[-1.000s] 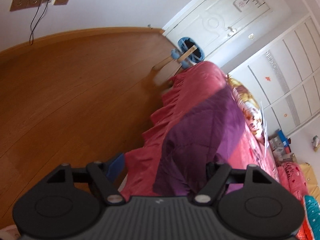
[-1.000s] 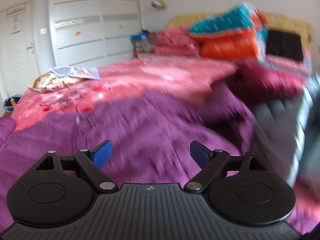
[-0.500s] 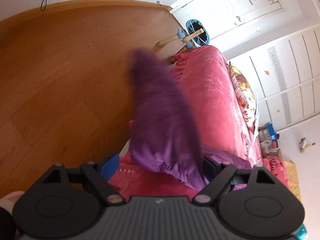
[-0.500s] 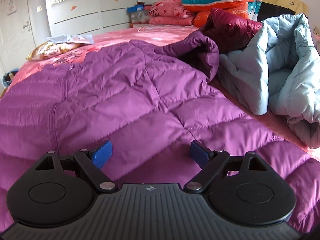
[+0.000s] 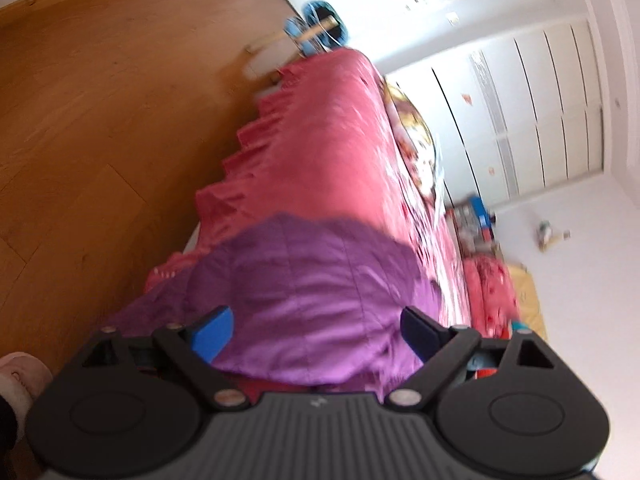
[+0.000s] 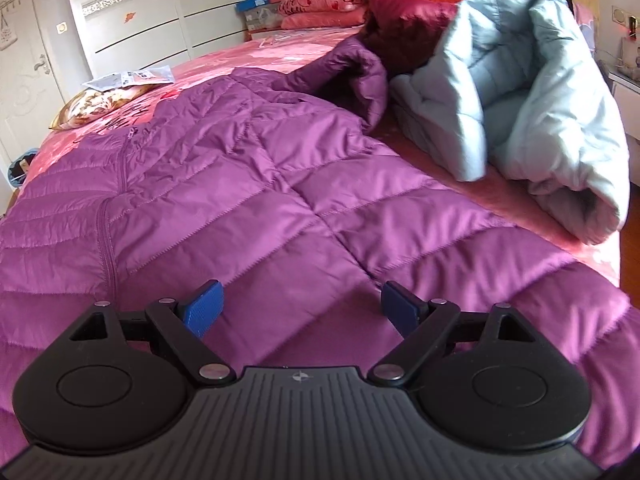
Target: Fold large clothes
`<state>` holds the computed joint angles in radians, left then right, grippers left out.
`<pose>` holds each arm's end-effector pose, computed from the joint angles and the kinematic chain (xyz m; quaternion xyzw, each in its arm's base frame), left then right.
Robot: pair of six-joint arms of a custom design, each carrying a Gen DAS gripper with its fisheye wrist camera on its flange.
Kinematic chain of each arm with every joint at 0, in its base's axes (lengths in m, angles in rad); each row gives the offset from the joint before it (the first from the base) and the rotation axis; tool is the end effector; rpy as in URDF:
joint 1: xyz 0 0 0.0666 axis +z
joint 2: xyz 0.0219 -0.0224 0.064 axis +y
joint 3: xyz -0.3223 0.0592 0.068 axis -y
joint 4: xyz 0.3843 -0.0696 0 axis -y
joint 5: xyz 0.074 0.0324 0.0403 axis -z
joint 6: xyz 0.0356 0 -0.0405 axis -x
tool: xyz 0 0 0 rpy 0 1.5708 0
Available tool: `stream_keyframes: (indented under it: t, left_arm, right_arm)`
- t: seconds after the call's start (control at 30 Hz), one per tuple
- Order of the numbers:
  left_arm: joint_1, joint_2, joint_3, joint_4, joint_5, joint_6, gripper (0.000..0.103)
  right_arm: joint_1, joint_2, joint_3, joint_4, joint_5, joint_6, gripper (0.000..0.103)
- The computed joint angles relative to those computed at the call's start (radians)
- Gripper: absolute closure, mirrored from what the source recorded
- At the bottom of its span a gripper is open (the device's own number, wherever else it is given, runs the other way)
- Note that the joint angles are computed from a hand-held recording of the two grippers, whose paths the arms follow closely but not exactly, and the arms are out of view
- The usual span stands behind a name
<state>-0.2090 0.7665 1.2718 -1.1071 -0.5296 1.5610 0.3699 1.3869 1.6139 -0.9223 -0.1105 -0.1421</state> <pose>0.2574 -0.0366 0.5297 -0.6295 0.5900 -0.2012 0.4639 0.4538 0.1798 0.4762 -0.1260 0.8958 0.1556 0.3968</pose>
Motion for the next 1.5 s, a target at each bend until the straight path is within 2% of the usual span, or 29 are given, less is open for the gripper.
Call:
stream_keyframes:
  t: [0.27,0.43,0.57,0.67,0.73,0.8,0.9,1.03,1.2,1.4,1.5]
  left_arm:
    - [-0.114,0.063,0.059,-0.067,0.038,-0.089,0.013]
    - [-0.17,0.107,0.074,-0.082,0.069,-0.148,0.013]
    - [-0.2,0.144,0.095,-0.085,0.082,-0.193,0.013]
    - [-0.225,0.172,0.112,-0.102,0.094,-0.191,0.013]
    - [-0.241,0.194,0.131,-0.119,0.084,-0.205,0.013]
    - [-0.259,0.216,0.154,-0.134,0.059,-0.229,0.013]
    - [-0.288,0.244,0.19,-0.162,0.015,-0.273,0.013]
    - [-0.309,0.296,0.249,-0.248,0.003,-0.298,0.013]
    - [-0.317,0.363,0.314,-0.392,0.016,-0.304,0.014]
    - [-0.342,0.408,0.354,-0.493,0.016,-0.319,0.012]
    - [-0.353,0.419,0.354,-0.506,0.001,-0.316,0.012]
  right_arm:
    - [-0.054,-0.042,-0.03,-0.051,-0.018,0.044,0.0]
    - [-0.097,-0.082,-0.066,-0.018,0.004,0.041,0.0]
    - [-0.144,-0.121,-0.104,0.036,0.053,0.013,0.0]
    - [-0.171,-0.134,-0.118,0.056,0.143,-0.034,0.0]
    - [-0.2,-0.137,-0.124,0.062,0.143,-0.085,0.0]
    - [-0.231,-0.133,-0.122,0.055,0.102,-0.138,0.0]
    - [-0.242,-0.123,-0.115,0.039,0.102,-0.158,0.0]
    - [-0.24,-0.087,-0.086,-0.015,0.115,-0.158,0.0]
    - [-0.225,-0.049,-0.057,-0.073,0.142,-0.126,0.0]
    - [-0.196,-0.029,-0.051,-0.122,0.226,-0.049,0.0]
    - [-0.179,-0.024,-0.051,-0.124,0.261,-0.028,0.0]
